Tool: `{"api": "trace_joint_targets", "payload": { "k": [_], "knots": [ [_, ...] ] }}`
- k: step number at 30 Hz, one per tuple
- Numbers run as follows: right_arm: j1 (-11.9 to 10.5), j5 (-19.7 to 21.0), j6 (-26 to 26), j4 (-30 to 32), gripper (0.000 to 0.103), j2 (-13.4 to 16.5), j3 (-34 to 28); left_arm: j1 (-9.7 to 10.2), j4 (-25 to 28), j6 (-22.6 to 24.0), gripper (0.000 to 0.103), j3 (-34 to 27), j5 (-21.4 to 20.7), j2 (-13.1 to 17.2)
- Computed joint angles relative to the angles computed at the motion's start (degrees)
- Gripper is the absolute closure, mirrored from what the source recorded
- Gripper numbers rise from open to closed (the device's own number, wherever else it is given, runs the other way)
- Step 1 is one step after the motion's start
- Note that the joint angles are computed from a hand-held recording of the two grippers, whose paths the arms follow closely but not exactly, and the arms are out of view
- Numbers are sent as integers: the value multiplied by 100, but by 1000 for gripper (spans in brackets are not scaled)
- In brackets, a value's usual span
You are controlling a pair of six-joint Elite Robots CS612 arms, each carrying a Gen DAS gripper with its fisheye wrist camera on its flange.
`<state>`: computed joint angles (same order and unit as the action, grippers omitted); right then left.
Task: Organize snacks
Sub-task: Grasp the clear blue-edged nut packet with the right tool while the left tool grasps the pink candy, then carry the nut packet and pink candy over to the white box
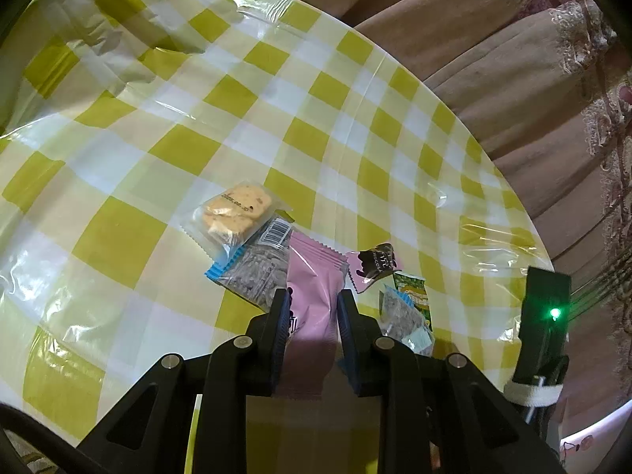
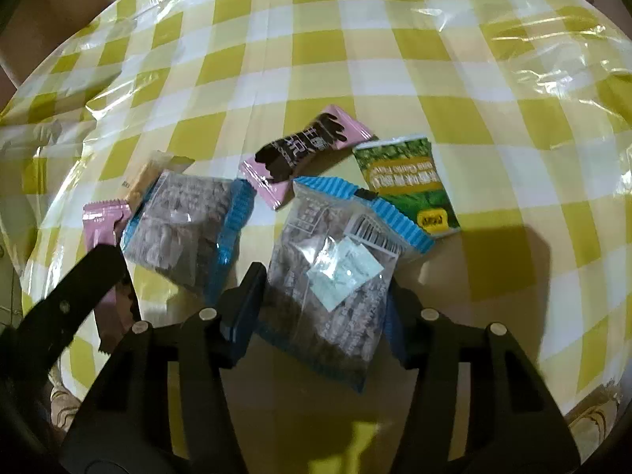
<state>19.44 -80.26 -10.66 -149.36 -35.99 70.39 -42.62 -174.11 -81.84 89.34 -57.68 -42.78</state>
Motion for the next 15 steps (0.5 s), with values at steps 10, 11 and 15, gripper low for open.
{"api": "trace_joint_targets", "payload": {
  "k": [10, 11, 15],
  "knots": [
    [-171, 423, -166, -88, 48, -248, 390, -51, -59, -23, 77, 71, 0, -39],
    [-190, 444, -183, -148, 48, -285, 453, -57, -50, -14, 77, 69, -6, -42],
    [-259, 510, -257, -384, 48, -425, 684, -94, 3, 38, 77, 34, -50, -49]
  ]
}}
